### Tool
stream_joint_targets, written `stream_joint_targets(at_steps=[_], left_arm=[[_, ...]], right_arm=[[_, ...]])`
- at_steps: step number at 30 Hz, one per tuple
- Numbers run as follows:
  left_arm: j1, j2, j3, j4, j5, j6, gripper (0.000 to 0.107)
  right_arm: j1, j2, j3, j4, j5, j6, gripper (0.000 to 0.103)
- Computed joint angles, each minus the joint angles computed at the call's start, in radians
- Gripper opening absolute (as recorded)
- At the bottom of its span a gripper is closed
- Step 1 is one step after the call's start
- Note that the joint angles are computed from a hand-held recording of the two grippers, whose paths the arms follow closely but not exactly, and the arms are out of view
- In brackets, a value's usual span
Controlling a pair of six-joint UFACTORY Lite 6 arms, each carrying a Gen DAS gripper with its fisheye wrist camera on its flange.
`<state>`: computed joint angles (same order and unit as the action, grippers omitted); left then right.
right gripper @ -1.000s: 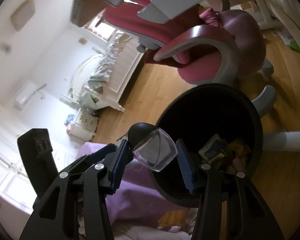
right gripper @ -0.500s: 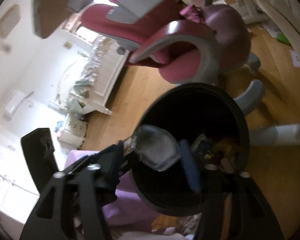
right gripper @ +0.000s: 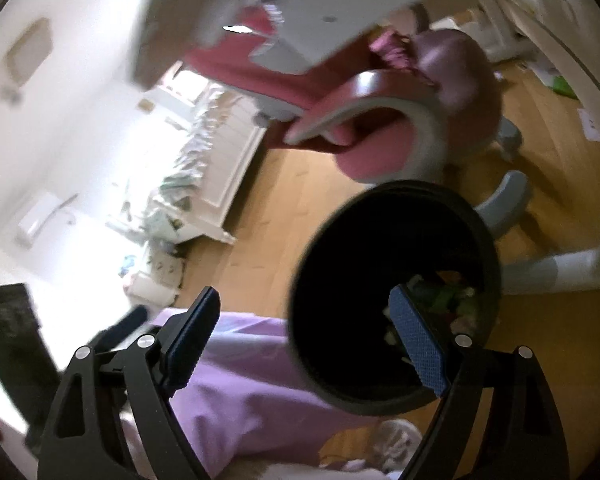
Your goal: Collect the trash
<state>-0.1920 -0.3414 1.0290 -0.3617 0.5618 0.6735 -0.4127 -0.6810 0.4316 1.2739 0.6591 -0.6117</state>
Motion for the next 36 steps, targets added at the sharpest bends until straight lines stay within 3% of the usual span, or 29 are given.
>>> stream_joint_targets(at_steps=[4, 8, 11, 15, 19, 22, 30, 36], left_arm=[[0.227, -0.125, 0.055, -0.063, 0.100, 0.038, 0.098], [0.572, -0.137, 0.146, -0.237, 0.203, 0.200, 0.098], [0.837, -0.096, 0.221, -0.363, 0.283, 0.316, 0.098], [1.137, 0.031, 0.353, -0.474, 0.363, 0.410, 0.098], [1.328, 0.182, 0.482, -0.532, 0.430, 0.452, 0.098], [1.410, 0.266, 0.548, -0.547, 0.440, 0.474, 0.098], [1.547, 0.481, 0.753, -0.544, 0.473, 0.426, 0.098], [1.608, 0.553, 0.823, -0.581, 0.487, 0.429, 0.098]], right_arm=[[0.216, -0.028, 0.071, -0.068, -0.111, 0.140, 0.085], [0.502, 0.033, 0.192, -0.225, -0.268, 0.334, 0.085], [0.735, 0.124, 0.313, -0.514, -0.376, 0.624, 0.085], [0.958, 0.280, 0.500, -0.932, -0.421, 1.011, 0.085], [1.155, 0.480, 0.741, -1.351, -0.389, 1.387, 0.085], [1.268, 0.639, 0.947, -1.519, -0.330, 1.514, 0.085], [1.435, 1.054, 1.508, -1.519, -0.159, 1.447, 0.085], [1.477, 1.415, 2.064, -1.436, 0.038, 1.331, 0.085]])
